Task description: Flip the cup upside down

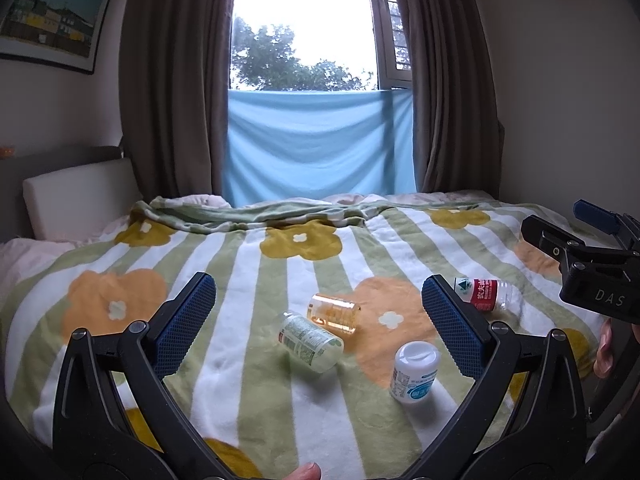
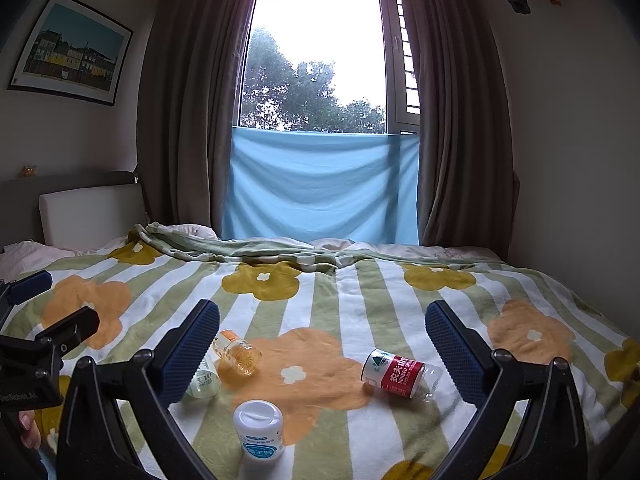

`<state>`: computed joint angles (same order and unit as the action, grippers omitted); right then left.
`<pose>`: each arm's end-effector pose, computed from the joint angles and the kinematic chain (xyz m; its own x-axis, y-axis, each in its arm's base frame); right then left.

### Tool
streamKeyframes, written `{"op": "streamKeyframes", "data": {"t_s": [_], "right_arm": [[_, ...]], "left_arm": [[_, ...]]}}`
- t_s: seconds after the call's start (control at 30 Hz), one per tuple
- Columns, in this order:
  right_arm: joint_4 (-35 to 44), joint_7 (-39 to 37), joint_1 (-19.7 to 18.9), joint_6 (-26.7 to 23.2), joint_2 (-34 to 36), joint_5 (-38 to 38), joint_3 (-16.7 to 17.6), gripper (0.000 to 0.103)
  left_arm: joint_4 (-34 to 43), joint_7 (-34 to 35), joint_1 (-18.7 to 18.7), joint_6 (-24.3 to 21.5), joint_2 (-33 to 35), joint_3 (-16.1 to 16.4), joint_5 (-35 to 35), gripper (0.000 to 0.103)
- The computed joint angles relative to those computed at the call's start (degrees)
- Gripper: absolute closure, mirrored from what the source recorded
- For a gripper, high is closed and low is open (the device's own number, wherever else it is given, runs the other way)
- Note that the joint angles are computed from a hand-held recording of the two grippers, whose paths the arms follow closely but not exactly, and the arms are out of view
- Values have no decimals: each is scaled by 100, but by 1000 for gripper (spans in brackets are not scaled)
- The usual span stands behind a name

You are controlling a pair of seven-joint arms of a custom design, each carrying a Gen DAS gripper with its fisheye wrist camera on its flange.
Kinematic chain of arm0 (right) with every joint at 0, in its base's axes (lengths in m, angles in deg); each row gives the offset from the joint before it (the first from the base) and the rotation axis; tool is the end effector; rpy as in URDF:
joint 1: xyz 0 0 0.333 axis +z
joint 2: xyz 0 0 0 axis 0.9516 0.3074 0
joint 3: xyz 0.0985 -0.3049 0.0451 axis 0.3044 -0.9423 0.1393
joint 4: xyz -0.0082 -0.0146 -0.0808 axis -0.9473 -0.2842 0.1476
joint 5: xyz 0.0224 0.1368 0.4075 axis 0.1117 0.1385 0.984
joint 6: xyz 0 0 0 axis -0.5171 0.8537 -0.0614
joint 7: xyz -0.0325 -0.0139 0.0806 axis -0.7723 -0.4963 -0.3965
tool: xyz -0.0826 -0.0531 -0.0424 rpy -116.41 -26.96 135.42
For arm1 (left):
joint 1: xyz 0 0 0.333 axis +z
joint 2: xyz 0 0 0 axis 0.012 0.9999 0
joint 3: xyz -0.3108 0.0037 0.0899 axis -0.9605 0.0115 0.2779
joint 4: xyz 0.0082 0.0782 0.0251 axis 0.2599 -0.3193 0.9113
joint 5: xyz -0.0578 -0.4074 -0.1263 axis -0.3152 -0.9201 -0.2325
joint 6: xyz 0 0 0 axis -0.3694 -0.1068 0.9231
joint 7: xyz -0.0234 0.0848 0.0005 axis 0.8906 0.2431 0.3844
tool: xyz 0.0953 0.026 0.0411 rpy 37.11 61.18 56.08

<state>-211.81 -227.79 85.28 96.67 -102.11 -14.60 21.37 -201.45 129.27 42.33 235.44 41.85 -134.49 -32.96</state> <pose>0.4565 0.2725 0.6024 -0.0382 -0.9984 0.0420 -0.1849 -0.0342 -0.9822 0.4720 -0.3181 0.6188 -0.1715 -0.9844 -0.0393 -0.2471 0.0816 -0.9656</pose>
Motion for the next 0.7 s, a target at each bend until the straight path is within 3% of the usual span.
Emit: {"op": "streamKeyframes", "data": {"t_s": [0.27,0.7], "right_arm": [[-6,29,21,-23,37,-15,4,0],[-9,42,48,-73,45,-11,-5,0]], "left_arm": [[57,161,-176,54,370,82,87,0],[-7,47,241,252,-161,-192,-144,0]]}}
